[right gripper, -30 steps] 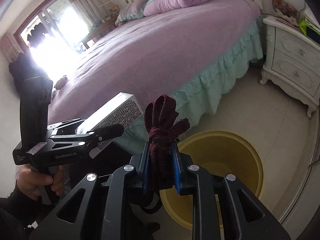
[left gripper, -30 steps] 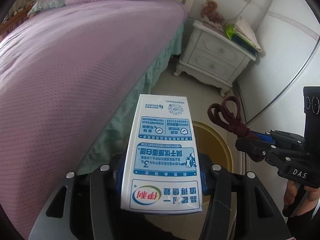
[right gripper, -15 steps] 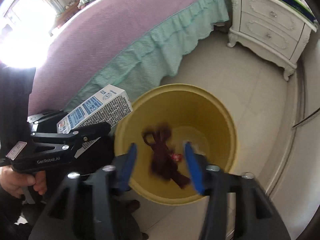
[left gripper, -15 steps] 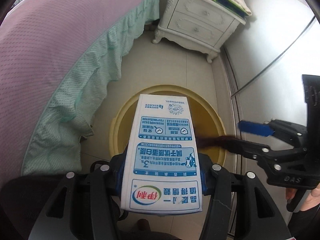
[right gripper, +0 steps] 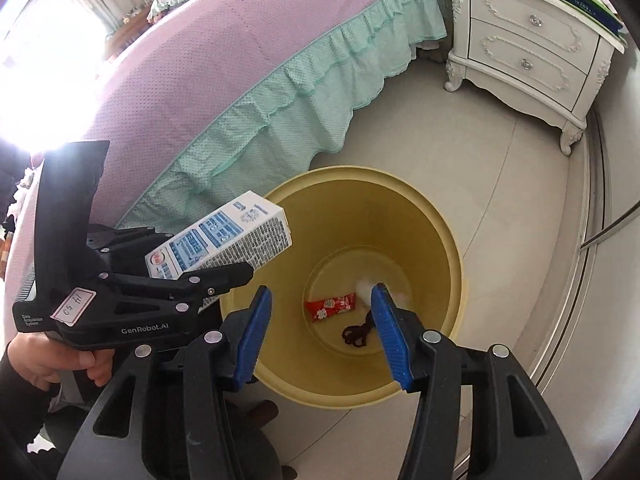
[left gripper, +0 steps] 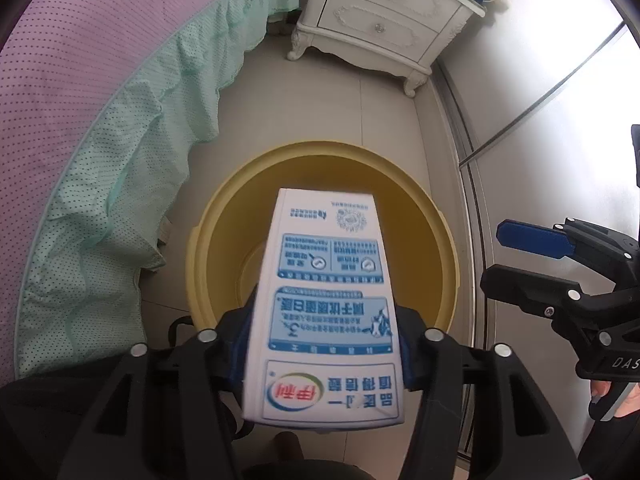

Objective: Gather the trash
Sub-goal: 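Open the left gripper to drop the milk carton into the bin, then move both grippers back over the bed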

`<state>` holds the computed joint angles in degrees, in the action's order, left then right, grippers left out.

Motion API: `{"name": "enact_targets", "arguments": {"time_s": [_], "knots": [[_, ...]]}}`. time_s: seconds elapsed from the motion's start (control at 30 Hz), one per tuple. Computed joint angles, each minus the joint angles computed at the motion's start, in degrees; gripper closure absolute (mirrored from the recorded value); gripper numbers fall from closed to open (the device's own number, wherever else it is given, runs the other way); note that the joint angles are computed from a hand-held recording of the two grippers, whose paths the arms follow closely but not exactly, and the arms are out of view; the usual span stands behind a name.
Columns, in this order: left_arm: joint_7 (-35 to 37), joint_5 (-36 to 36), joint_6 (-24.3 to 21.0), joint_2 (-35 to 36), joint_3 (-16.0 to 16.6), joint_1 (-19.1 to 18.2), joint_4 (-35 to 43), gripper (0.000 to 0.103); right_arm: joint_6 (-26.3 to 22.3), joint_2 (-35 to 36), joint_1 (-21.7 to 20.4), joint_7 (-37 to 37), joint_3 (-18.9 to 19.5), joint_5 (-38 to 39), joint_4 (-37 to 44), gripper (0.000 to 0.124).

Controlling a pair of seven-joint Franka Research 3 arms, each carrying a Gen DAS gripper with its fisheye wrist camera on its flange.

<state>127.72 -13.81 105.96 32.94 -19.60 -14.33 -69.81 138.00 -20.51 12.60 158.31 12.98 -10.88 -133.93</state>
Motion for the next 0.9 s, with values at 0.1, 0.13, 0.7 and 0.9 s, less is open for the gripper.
{"name": "enact_targets", "arguments": {"time_s": [0.1,0.13,0.7,0.9], "knots": [[0.66,0.04,-1.57,0.70,-0.27,-0.12,0.98,0.023,-0.57,0.08,-0.09,0.51,0.22,-0.41,0.18,0.072],[1.13,0.05,-1.41,0.36,-0.33,-0.11,0.49,0.022,-0.92,0.06,-0.01,0.38,0.17,-0.40,0.26,0.072],[3.57,-4.37,6.25,-5.69,0.16,3.15,-5.81,0.022,1.66,3.37,0.67,-1.74,0.13,-2.20,4.25,0.074],[2.93,-7.22,15.89,-10.63,1.83,6.63,-9.74,0.020,6.39,9.28,1.52,-5.42,-0.19,-6.74,11.68,0.075]]}}
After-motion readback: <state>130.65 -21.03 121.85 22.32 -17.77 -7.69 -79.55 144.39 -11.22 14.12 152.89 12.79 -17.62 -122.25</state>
